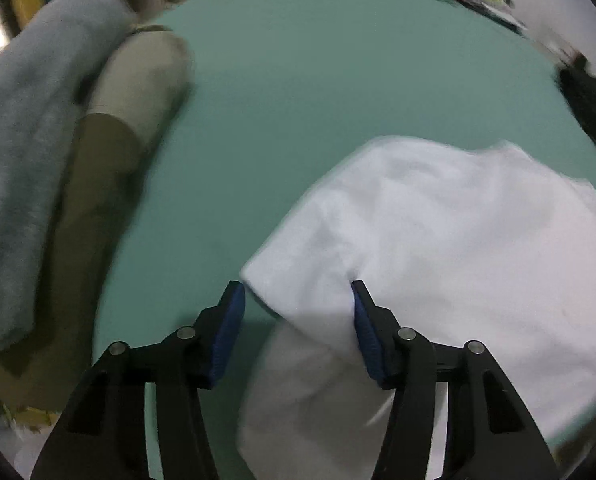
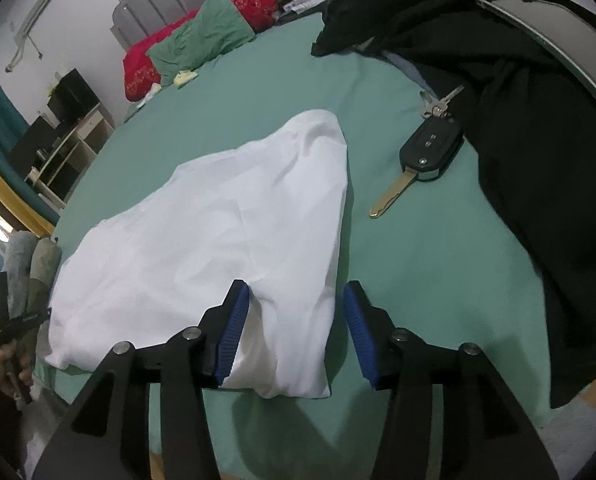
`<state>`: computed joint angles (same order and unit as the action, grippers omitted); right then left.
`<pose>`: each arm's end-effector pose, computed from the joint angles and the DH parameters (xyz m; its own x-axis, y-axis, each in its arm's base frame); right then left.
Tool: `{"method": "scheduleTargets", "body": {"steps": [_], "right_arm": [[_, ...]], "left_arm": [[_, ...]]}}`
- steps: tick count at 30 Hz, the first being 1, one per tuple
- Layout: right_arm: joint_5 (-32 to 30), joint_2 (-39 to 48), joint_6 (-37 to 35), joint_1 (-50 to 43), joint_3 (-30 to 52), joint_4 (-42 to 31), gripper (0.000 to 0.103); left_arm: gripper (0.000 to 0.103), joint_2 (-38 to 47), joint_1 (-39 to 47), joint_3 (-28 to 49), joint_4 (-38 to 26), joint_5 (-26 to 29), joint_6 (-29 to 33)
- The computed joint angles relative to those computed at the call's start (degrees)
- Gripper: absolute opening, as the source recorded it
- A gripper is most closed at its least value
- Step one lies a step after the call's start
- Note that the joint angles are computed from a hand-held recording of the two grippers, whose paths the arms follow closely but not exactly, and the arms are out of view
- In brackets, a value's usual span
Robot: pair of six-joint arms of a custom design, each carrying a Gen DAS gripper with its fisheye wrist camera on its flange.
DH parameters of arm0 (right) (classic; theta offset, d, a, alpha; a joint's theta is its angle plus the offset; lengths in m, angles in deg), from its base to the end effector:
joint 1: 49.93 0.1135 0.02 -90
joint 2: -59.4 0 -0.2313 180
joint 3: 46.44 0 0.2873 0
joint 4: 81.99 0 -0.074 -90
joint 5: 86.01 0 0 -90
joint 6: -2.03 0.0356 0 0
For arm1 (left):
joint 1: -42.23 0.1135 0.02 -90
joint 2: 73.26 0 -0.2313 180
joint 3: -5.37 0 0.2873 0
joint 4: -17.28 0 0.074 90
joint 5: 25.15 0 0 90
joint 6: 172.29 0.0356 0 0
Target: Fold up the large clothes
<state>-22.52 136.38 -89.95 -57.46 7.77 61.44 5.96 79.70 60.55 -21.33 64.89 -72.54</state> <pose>0.2864 -0.0218 0.1366 -0.8485 0.0810 -0.5229 -0.1378 0.9203 0.3661 0.2298 0.1761 0.1263 -0.7978 -0.3981 -0.4529 -0.4799 0.8739 0.0772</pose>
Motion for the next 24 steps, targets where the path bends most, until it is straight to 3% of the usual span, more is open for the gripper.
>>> {"method": "scheduleTargets", "body": {"steps": [2,3,6,9,14,20,24], "right_arm": [[0.5,1.1,-0.4,0.3,0.2,0.7,0.05],[0.8,1.5,-0.2,0.6,0.3,1.2,0.052],[0.8,2.3,0.3,1.6,0.5,2.6,0.062],[-0.4,2.3,0.4,2.6,0.6,3.0,0.062],[-3.2,0.7,0.6,1.6,-0.2,2.5,0.063],[-9.0,-0.1,2.4,-3.1,-0.9,2.2,0.063],[-13.2,0.1,4.2,-5.8,-1.8,4.0,0.064]], "left_arm": [[0.053,0.6,1.2,-0.1,4.2,-5.3,-2.1],[0.053,0.7,2.3,0.2,4.5,-5.5,-3.2],[0.053,-4.8,6.3,-1.0,3.5,0.1,-4.0],[0.054,-16.6,5.6,-5.4,1.3,4.0,-2.9],[0.054,-28.4,-4.4,-6.8,-8.6,8.6,-7.5],[0.054,-28.3,-22.7,-9.2,-9.0,5.2,-18.5],[0.054,-31.4,-31.9,-13.0,-9.6,3.6,-21.7]]}}
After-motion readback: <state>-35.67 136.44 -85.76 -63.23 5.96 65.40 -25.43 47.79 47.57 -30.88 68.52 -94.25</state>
